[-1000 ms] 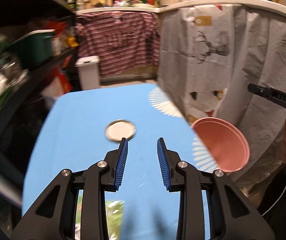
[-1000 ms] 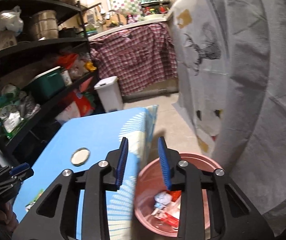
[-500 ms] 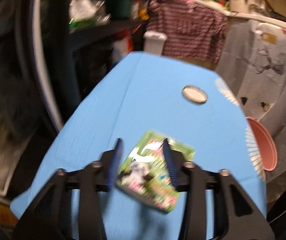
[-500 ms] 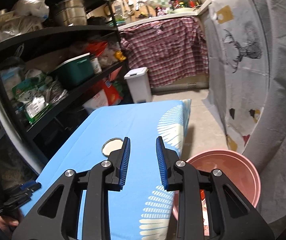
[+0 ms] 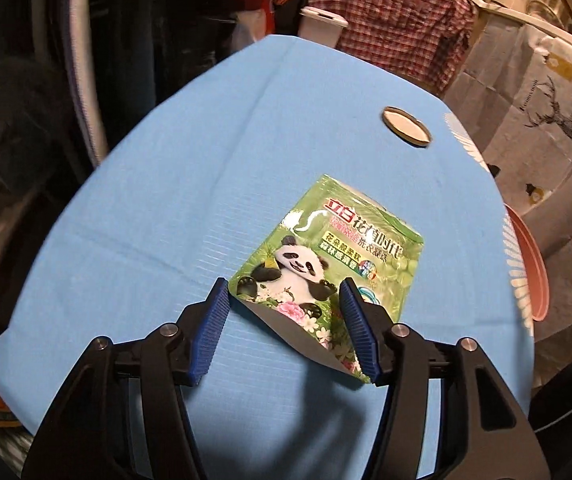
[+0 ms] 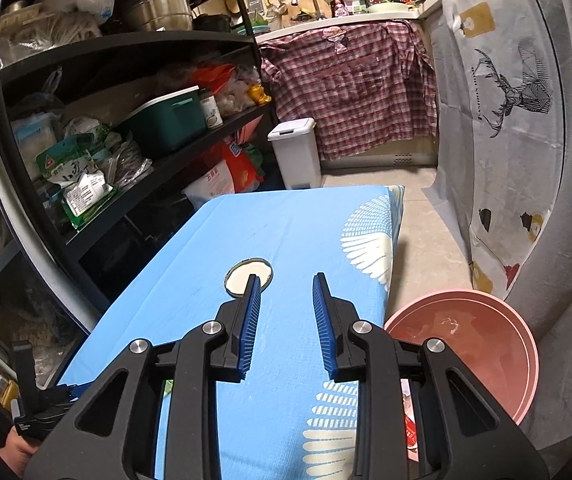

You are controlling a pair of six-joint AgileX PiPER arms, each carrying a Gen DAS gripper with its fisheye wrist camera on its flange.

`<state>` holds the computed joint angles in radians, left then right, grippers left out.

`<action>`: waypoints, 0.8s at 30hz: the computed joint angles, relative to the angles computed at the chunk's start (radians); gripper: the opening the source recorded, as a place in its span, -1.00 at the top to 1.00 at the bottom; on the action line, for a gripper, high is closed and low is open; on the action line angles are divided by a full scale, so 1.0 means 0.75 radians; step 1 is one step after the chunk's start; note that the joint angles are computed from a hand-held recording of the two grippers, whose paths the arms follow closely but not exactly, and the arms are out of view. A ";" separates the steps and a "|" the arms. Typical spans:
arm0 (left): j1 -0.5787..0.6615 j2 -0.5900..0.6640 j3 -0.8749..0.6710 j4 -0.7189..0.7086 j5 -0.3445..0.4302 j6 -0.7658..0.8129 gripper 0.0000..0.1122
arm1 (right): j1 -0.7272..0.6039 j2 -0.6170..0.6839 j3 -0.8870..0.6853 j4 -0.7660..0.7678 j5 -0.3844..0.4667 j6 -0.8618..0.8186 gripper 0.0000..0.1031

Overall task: Collect trash
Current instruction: 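Reach the left tool to the green panda-print packet on the table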

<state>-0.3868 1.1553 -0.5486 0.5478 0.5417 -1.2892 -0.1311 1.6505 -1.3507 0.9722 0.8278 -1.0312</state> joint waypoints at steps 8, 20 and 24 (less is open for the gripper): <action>-0.027 0.001 -0.004 0.039 -0.064 -0.047 0.52 | 0.024 0.014 -0.004 -0.039 -0.023 0.027 0.45; 0.014 0.038 -0.103 0.012 -0.079 0.037 1.00 | 0.033 0.052 -0.030 -0.071 -0.023 0.049 0.46; -0.094 0.099 -0.131 -0.086 -0.112 0.175 0.52 | 0.025 0.069 -0.042 -0.071 -0.028 0.057 0.46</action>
<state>-0.4570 1.2294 -0.6471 0.4833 0.4577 -1.1576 -0.1122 1.7024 -1.3819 0.9189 0.8068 -0.9888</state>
